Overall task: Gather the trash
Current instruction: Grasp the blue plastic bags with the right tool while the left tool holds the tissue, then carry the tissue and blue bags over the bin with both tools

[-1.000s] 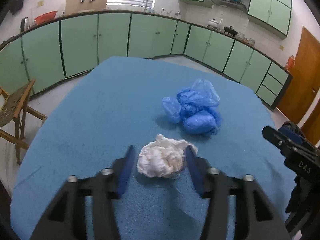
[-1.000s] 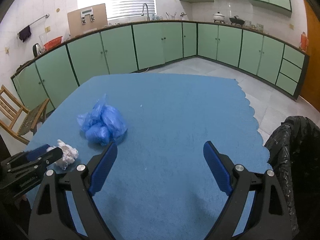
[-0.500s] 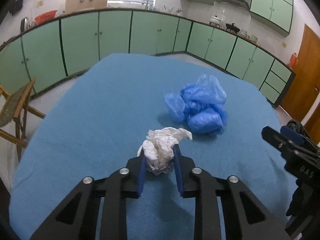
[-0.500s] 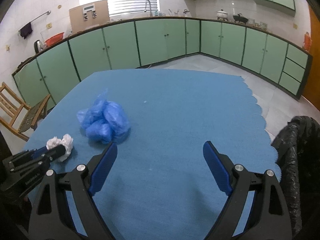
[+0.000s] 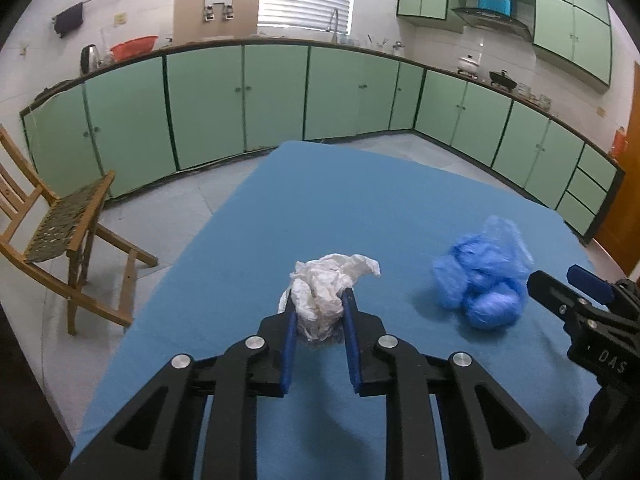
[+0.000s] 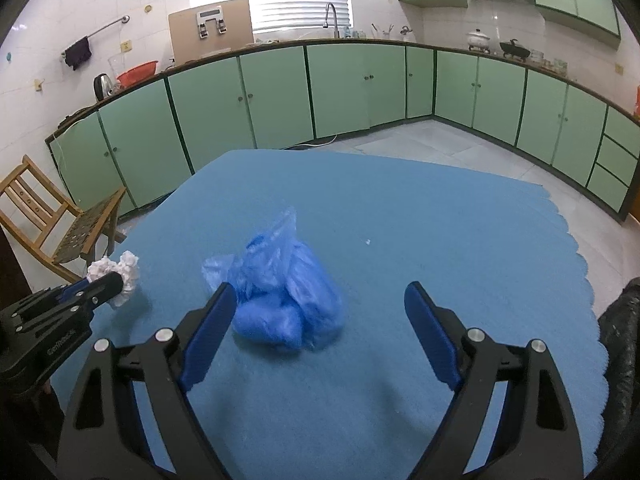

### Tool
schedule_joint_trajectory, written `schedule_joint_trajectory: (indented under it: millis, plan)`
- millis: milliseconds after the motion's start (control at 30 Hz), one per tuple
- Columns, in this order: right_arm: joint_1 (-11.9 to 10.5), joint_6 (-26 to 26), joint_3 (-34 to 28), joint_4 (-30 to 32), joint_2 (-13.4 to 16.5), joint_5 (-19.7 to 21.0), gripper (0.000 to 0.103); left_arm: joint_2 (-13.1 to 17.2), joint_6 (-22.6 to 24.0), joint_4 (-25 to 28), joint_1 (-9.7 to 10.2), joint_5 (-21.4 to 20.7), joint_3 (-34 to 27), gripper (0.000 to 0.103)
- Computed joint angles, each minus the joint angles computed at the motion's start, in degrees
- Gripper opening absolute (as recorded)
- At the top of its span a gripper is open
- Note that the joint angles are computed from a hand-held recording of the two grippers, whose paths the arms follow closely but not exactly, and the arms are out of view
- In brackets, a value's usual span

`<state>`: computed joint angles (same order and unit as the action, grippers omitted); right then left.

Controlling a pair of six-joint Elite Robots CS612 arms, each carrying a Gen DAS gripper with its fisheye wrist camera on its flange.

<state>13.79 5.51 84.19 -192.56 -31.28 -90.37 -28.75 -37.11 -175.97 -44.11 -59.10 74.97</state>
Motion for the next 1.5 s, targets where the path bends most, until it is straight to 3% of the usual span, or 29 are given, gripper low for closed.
schedule_joint_trajectory:
  millis: [100, 200, 367, 400, 467, 533, 967, 1500]
  plan:
    - [0.22, -0.20, -1.58, 1.84, 0.74, -0.33, 0.080, 0.16, -0.11, 0.60, 0.33, 0.03, -0.25, 0.021]
    - [0.28, -0.57, -3.08, 4.58, 1.42, 0.30, 0.068, 0.25, -0.95, 1.25, 0.53, -0.26, -0.28, 0.021]
    - [0.10, -2.81, -3.83, 8.04, 1.49, 4.63, 0.030, 0.05, -2.03, 1.58, 0.61, -0.91, 0.22, 0.021]
    - [0.34, -4.17, -3.78, 8.26, 1.33, 4.30, 0.027, 0.01, -2.14, 1.61, 0.60, -0.99, 0.24, 0.021]
    - [0.62, -5.67, -3.47, 8.08, 0.96, 3.71, 0.011, -0.11, -2.27, 1.34, 0.59, -1.42, 0.30, 0.021]
    - [0.65, -5.91, -3.01, 7.94, 0.45, 3.78, 0.005, -0.22, -2.01, 0.96, 0.54, -1.41, 0.43, 0.021]
    - [-1.22, -0.73, 5.83, -0.33, -5.86, 2.87, 0.004, -1.97, 2.12, -2.81, -1.43, -0.69, 0.94, 0.021]
    - [-5.56, 4.44, 18.59, -10.52, -12.73, -0.79, 0.004, -2.25, 9.05, -5.33, -4.94, -4.95, -3.61, 0.021]
